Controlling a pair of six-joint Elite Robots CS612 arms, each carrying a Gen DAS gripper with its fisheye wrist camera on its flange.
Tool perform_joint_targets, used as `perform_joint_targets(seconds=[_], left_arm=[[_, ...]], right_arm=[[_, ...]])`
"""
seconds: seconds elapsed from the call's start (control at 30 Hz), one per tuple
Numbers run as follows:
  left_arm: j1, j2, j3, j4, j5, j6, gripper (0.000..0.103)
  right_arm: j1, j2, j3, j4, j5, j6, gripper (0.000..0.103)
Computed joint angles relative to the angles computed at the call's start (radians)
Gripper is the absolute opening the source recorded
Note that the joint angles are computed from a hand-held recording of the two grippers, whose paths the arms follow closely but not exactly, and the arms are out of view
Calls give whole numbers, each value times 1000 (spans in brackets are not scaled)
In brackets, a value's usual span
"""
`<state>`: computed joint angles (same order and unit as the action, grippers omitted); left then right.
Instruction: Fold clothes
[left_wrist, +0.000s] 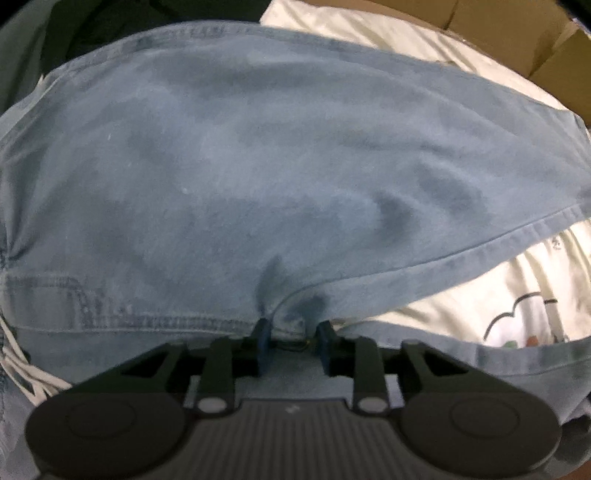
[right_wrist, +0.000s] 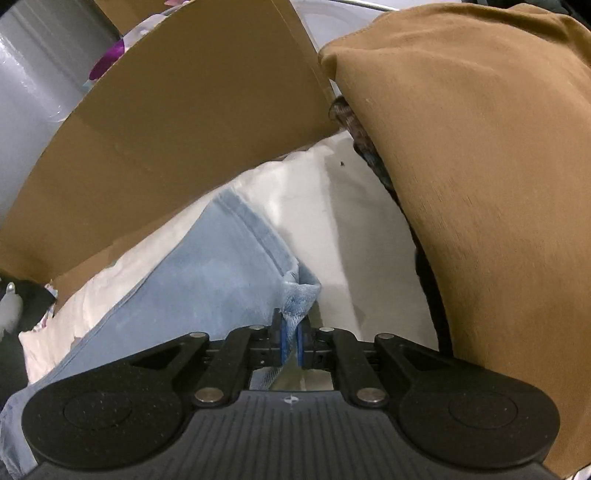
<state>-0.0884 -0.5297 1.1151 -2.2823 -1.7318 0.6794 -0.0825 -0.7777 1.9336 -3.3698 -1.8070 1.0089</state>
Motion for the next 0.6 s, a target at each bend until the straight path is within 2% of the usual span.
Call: perform_joint_targets(seconds=[0.07, 0.2, 0.33, 0.47, 0.6], left_arm=[[7, -7, -3, 7, -46, 0, 36], [19, -24, -5, 13, -141, -25, 45], [10, -12, -30, -42, -160, -63, 45], [2, 21, -90, -101, -108, -111, 45], [1, 52, -163, -118, -78, -116, 45]], right_arm=[[11, -13, 2, 17, -29, -41, 11], [28, -36, 4, 25, -93, -130, 34], [31, -39, -6, -3, -121, -222, 44], [12, -31, -20, -35, -55, -304, 44], [9, -20, -59, 4, -43, -426, 44]])
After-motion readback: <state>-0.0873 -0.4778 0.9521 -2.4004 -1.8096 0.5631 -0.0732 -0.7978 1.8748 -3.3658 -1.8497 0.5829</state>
